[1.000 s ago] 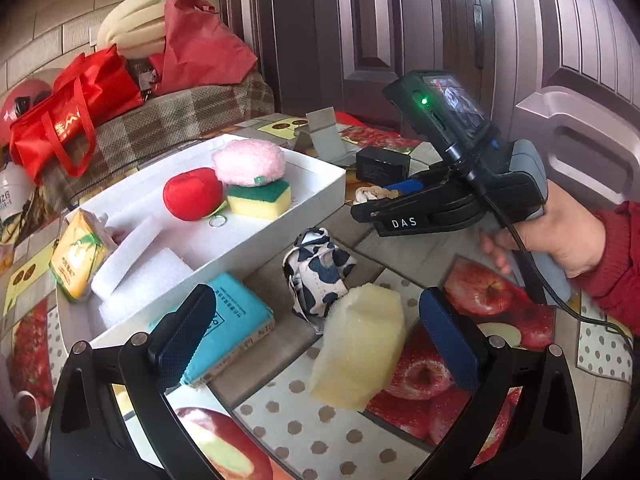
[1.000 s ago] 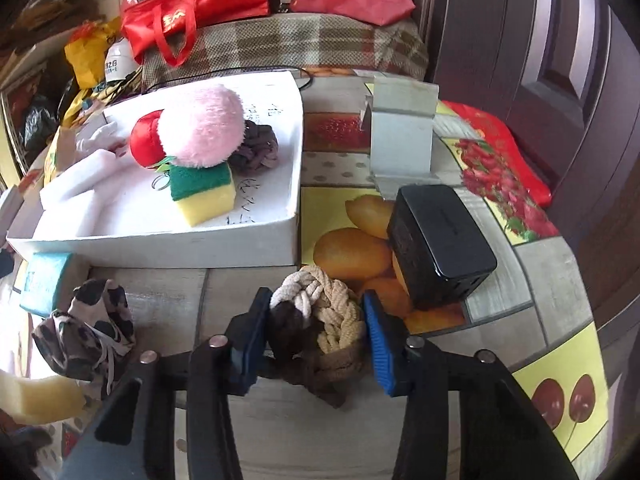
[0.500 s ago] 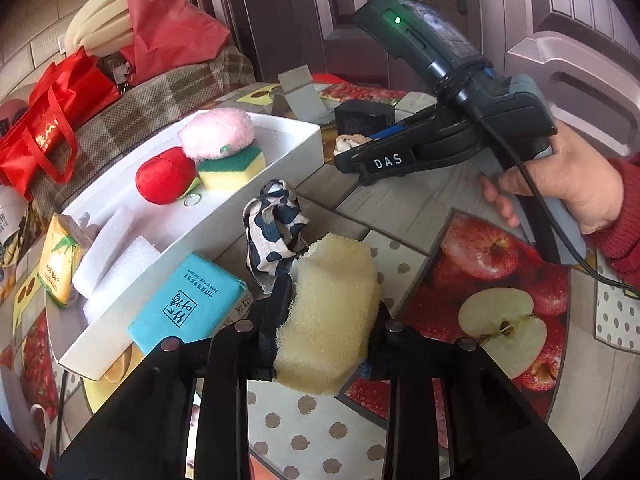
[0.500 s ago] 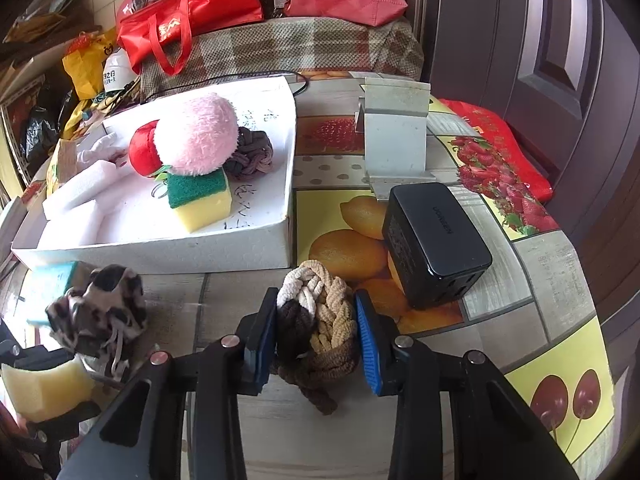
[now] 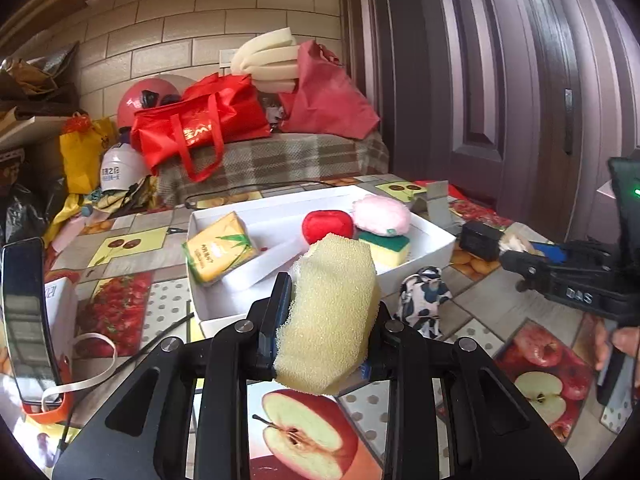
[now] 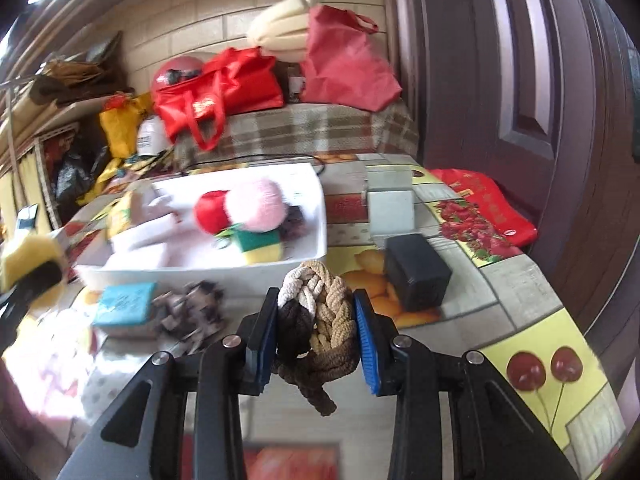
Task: Organize soft objects
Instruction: 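Carry sponge into tray with left tool while right tool drops rope toy there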
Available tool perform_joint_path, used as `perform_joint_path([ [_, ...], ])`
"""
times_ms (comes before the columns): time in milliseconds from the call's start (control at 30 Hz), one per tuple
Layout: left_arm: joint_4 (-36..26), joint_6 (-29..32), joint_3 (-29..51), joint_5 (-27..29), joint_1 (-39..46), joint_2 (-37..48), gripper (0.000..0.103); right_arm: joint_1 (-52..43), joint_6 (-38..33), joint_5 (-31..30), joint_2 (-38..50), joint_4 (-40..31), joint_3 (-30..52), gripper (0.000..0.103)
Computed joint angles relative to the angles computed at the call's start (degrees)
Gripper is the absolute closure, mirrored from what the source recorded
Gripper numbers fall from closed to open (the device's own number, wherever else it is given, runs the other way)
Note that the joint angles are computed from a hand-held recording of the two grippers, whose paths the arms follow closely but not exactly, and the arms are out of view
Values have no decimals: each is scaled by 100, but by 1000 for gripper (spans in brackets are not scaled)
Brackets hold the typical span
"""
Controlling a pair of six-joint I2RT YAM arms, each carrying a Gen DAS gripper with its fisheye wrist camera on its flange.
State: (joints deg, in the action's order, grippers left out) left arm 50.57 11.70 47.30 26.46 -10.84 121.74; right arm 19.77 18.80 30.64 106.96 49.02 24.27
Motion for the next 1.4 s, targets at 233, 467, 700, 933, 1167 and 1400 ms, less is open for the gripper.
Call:
perform_joint_path([
  [233,386,-46,-169,-447,-38,54,76,944,146,427,35,145,-57,67],
  [467,221,-201,-5,-938,-80,105,76,1085,136,619,373,-163,491,67],
  [700,-159,-417,792,-1296,-21,483,76,267,485,124,538,-230,805,67],
  [933,-444,-468,1475,-1299,-104,817,76,-23,102,9,1012,-271,1625,67],
  [1167,-1287,-426,2523,-1468,-280,1218,75,23,-448,-182,1641,-1035,2963,67],
  [1400,-2003,-463,3444,-1951,-440,1618,75,-188,-248,-431,2146,-2105,4179,67],
])
